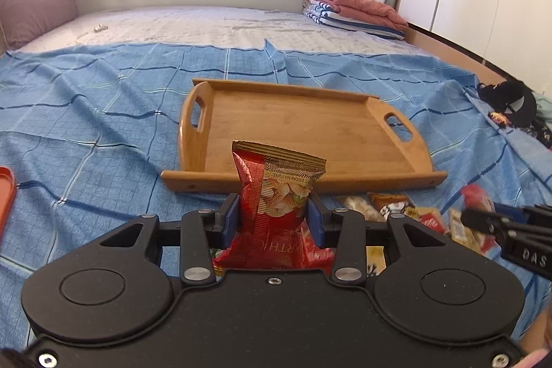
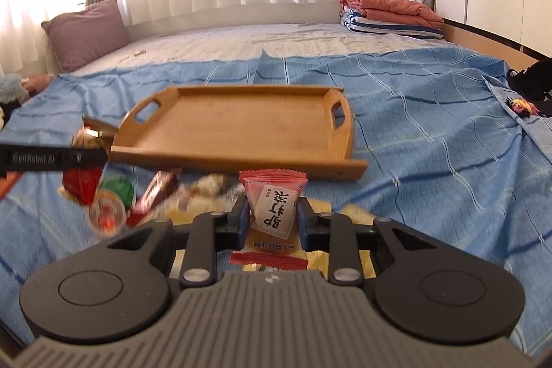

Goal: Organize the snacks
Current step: 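Carry both packets over the bamboo tray and open both tools to release them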

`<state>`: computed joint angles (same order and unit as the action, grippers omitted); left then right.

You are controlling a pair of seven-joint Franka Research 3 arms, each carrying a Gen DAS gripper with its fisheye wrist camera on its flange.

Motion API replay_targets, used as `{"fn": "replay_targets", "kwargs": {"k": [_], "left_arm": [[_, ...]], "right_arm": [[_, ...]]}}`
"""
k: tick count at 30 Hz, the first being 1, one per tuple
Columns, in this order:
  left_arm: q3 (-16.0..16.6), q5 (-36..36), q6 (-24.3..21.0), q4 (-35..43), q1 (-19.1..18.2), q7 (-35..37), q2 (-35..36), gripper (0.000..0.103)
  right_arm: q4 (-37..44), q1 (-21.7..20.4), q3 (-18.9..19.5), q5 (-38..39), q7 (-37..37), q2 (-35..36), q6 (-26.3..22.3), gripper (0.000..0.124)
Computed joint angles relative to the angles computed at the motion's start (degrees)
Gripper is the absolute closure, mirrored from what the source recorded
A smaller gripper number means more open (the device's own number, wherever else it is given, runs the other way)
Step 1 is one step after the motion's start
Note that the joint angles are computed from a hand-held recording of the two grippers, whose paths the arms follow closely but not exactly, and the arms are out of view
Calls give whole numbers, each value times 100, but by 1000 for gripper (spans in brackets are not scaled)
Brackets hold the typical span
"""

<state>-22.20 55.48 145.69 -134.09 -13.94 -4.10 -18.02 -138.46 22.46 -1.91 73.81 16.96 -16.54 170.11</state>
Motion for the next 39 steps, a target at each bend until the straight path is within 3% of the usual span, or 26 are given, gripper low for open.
{"fn": "replay_targets", "kwargs": {"k": [4, 11, 14, 21, 29, 39], "left_arm": [[225, -247, 177, 297, 64, 439, 203, 64], [569, -791, 439, 1101, 218, 1259, 883, 64], [692, -1087, 425, 1543, 242, 1607, 1306, 64], [955, -1459, 287, 2422, 115, 2017, 2286, 64], [1222, -1636, 284, 2872, -97, 2092, 2929, 64], [1385, -1503, 262, 2963, -238, 1999, 3144, 64]], "right_arm": [[642, -155, 115, -654, 583, 524, -107, 91], [1878, -587, 349, -2407, 2383, 1557, -877, 91], [2412, -717, 426, -3190, 3234, 2016, -1155, 91], [3206, -793, 536, -4220, 4257, 2820, -1377, 91], [3541, -818, 609, -4859, 4811, 3271, -1423, 90], [3550, -913, 679, -4938, 4948, 3430, -1327, 90]]}}
